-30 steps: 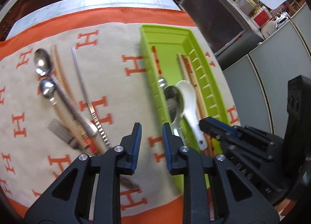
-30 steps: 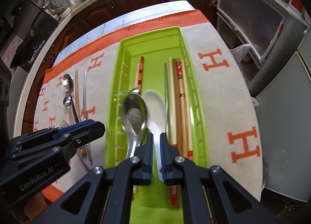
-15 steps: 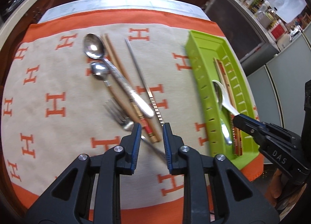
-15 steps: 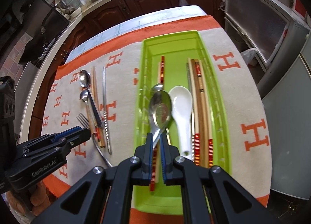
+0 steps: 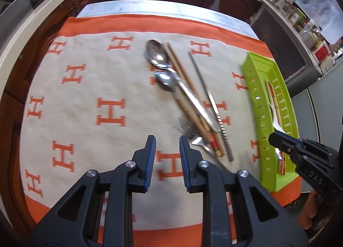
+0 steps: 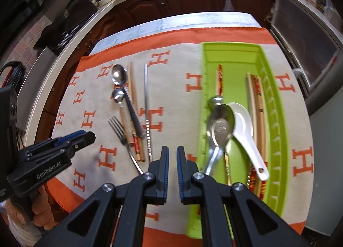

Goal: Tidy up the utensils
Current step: 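Move both tools back over the remaining utensils, then grasp a metal fork with the left tool while the right tool grasps a small spoon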

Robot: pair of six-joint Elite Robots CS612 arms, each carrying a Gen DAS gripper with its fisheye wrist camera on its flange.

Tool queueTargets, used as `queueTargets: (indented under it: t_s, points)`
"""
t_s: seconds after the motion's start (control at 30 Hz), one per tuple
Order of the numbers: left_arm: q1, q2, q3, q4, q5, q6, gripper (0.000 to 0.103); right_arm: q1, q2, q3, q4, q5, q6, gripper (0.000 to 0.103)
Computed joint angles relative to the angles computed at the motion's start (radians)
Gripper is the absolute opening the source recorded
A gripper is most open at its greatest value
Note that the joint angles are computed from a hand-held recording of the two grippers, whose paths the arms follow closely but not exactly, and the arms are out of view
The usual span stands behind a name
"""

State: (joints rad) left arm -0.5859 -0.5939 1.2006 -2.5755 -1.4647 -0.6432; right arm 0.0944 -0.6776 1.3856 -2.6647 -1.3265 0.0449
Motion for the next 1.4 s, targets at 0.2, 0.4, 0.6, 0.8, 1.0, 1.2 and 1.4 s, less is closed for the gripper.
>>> queueTargets:
  t_s: [0.2, 0.4, 0.6, 0.8, 1.0, 1.2, 1.4]
  points:
    - [0.026, -0.021, 0.041, 0.0, 0.034, -0.029, 0.019, 0.012, 0.021, -0.05, 0.037, -0.003, -0.02, 0.007]
    - [0.052, -0.01, 0.04, -0.005, -0.018, -0.069, 0.019, 0.017, 0.056, -0.124, 0.124, 0.051, -0.039, 0.007]
    - [0.056, 0.014, 0.018, 0.011, -0.069, -0.067, 0.019, 0.032, 0.101, -0.208, 0.235, 0.088, -0.09, 0.007]
    - [0.049, 0.032, -0.005, 0.017, -0.11, -0.038, 0.02, 0.047, 0.154, -0.302, 0.342, 0.118, -0.113, 0.007]
    - [0.044, 0.041, -0.012, 0.019, -0.131, -0.027, 0.02, 0.062, 0.218, -0.417, 0.44, 0.105, -0.136, 0.007]
    - [0.046, 0.039, 0.0, 0.011, -0.141, -0.038, 0.02, 0.077, 0.249, -0.474, 0.494, 0.071, -0.158, 0.008]
    - [0.043, 0.034, 0.012, 0.0, -0.155, -0.021, 0.02, 0.095, 0.264, -0.515, 0.526, 0.004, -0.189, 0.01]
